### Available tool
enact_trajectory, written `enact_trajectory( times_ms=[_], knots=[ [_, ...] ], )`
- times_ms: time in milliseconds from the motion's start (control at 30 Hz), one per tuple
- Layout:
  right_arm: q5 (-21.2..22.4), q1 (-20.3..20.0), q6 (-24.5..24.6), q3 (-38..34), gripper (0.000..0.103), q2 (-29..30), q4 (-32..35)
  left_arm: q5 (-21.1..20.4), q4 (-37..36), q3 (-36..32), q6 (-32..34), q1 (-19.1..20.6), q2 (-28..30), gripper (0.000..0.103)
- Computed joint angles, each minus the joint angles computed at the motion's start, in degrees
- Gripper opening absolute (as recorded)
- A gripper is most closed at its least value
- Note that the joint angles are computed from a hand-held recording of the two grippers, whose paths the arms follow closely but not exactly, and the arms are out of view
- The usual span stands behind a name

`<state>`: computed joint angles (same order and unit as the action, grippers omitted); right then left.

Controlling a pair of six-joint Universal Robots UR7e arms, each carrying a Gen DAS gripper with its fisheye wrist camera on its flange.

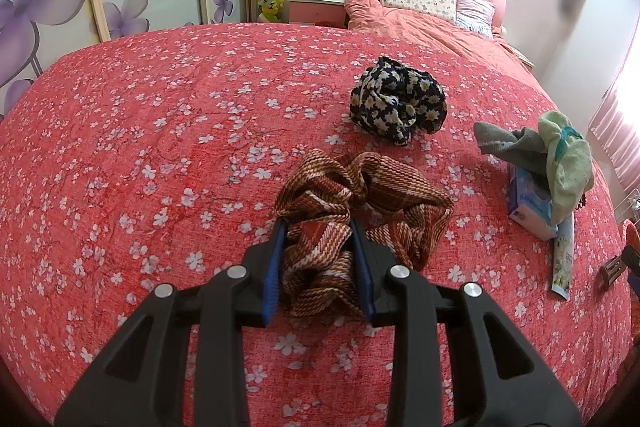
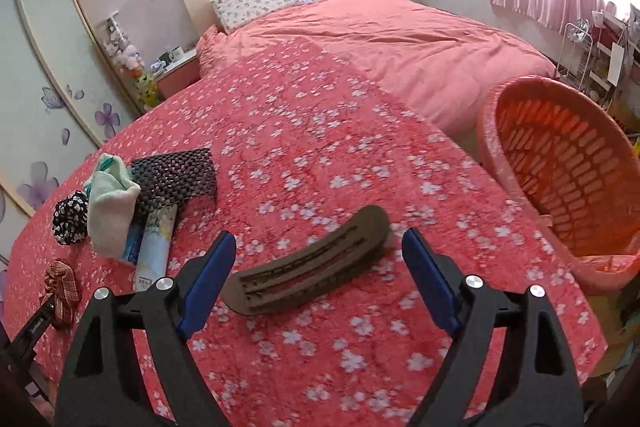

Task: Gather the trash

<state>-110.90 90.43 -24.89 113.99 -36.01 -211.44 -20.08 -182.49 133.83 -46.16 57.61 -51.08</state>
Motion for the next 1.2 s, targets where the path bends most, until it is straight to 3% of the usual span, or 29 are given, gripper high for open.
enact_trajectory(
  times_ms=[333,700,1033,1200],
  knots=[
    [-5.73,-1.49,-5.13,2.46,0.058,-0.76,-4.75,0.05,0.22,-0.06,-0.16,-0.02,0.04,0.032],
    [-11.98,-1.01,-11.34,-3.16,0.058,2.89,-5.77,0.17,0.53,-0.45,-0.01,0.12,0.28,0.032],
    [-12.19,1.35,-14.35,-9.42,0.055,6.4,-2.42,0.3,0.75,-0.67,0.14,0.27,0.52,0.032],
    [-4.1,-0.03,-10.96,-3.08,0.055,0.53,-0.06,0.15,0.16,-0.74,0.5,0.26,0.69,0.033]
  ],
)
